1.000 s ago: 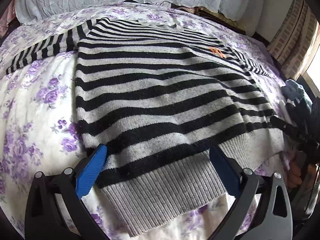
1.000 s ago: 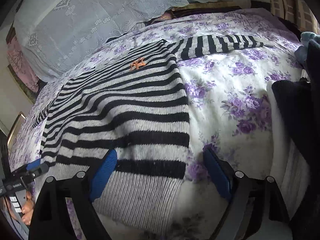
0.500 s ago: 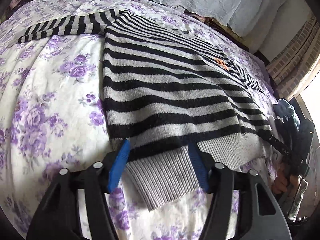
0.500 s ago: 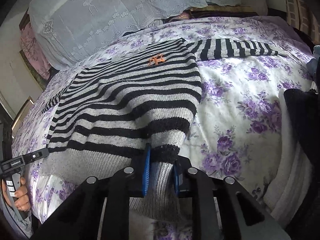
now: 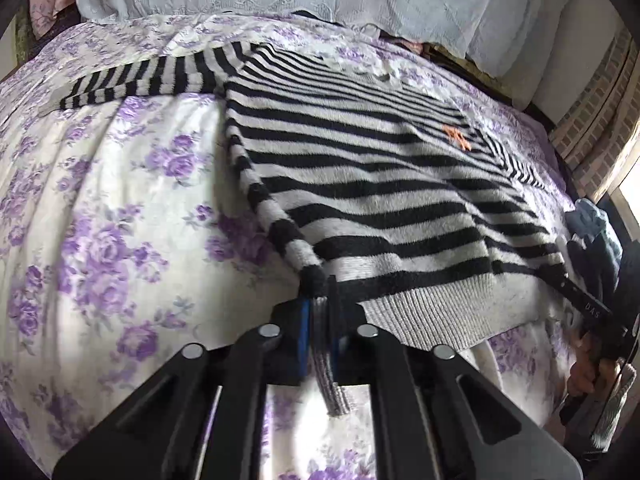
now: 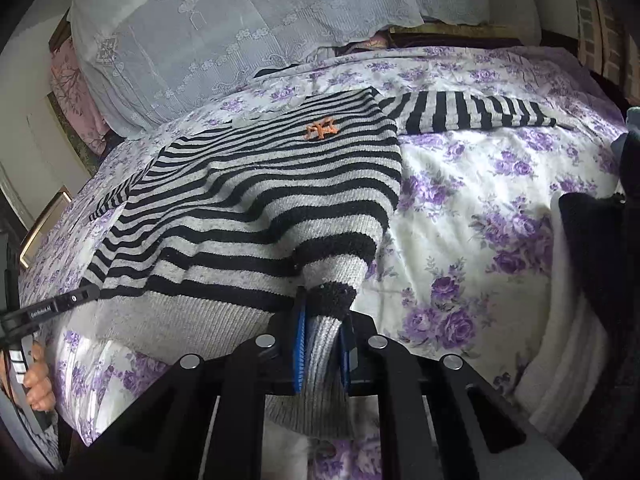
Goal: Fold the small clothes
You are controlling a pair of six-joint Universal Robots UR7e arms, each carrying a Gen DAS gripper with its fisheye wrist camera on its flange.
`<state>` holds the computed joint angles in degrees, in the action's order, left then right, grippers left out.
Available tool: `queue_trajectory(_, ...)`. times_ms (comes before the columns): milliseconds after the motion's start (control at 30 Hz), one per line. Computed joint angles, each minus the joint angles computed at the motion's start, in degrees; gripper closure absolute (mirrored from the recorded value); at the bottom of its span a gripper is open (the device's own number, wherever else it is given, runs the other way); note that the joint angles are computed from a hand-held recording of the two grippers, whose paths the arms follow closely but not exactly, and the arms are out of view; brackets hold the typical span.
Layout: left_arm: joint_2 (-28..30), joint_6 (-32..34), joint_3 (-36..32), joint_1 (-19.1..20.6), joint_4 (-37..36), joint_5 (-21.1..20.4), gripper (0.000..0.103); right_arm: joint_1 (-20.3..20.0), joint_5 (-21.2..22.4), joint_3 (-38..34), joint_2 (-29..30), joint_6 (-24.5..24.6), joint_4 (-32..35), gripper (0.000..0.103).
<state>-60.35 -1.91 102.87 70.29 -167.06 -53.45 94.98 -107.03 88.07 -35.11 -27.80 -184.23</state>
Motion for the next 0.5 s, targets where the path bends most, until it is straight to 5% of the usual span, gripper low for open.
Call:
queue_trajectory(167,-1.7,-1.4,0.0,1.7,6.3,-0.6,0.093,0.2,-4.0,0.4,0.6,-3.3,2.6,0.086)
queue_trajectory(233,-1.5,-2.0,0.6,2.1,5.6,-0.4,0.09,1.1,-6.7,1.1,1.2,-5.8,-1.6,0.07)
queue_trajectory(333,-2.6,1.1,3.0,0.1,-0.6,3.1,0.081,1.8,-7.7,2.0,-0.4,-5.9,-3.8,0.067)
queue_trajectory(400,-2.6,4.4,3.2,-1.4,-4.4,6.3,0.059,2.3,-8.2,1.3,-0.7,-6.3,-5.7,0.067)
queue_trajectory(500,-0.1,7.3,-1.0,-2.7,-5.2,7.9,0.056,3.5,-7.3,-3.7,1.0,-5.9,-4.2,0.067)
